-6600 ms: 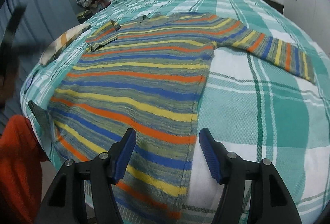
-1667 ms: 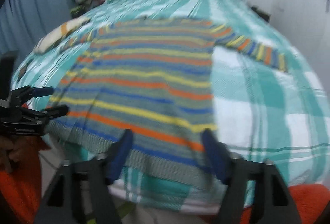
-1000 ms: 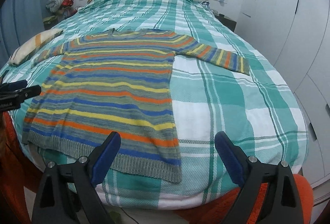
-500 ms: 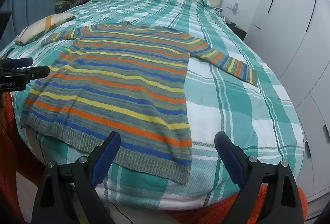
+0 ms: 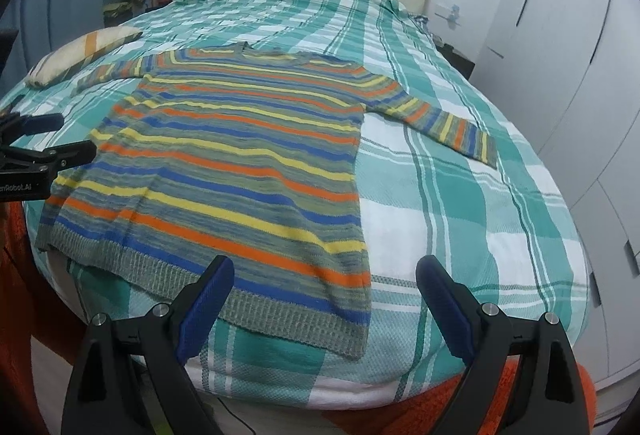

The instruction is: Fold small clothes

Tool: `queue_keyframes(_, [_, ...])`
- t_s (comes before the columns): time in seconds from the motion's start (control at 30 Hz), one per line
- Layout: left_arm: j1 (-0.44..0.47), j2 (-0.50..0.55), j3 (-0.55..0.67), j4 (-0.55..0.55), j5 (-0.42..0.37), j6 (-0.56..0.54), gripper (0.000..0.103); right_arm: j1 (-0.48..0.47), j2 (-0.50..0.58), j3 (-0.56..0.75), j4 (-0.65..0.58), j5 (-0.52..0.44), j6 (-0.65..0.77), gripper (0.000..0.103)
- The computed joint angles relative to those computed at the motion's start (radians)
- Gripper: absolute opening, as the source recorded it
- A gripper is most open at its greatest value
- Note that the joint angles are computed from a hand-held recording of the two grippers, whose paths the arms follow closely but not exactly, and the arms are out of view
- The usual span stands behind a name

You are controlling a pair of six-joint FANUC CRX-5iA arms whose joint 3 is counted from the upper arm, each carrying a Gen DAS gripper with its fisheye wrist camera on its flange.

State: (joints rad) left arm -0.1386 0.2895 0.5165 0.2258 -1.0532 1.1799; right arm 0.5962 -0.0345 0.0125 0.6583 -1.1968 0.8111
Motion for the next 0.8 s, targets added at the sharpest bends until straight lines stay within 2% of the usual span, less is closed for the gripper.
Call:
queue_keyframes(0.37, [-0.001, -0.003, 0.001, -0.009, 0.002, 0.025, 0.095, 0.018, 0.001, -0.006, 0.038, 0.012, 0.025, 0.092])
queue_keyframes(0.8, [0.019, -0.006, -0.005, 0.034, 0.005, 0.013, 0.095, 0.040, 0.015, 0.004, 0.058, 0.002, 0.057, 0.092])
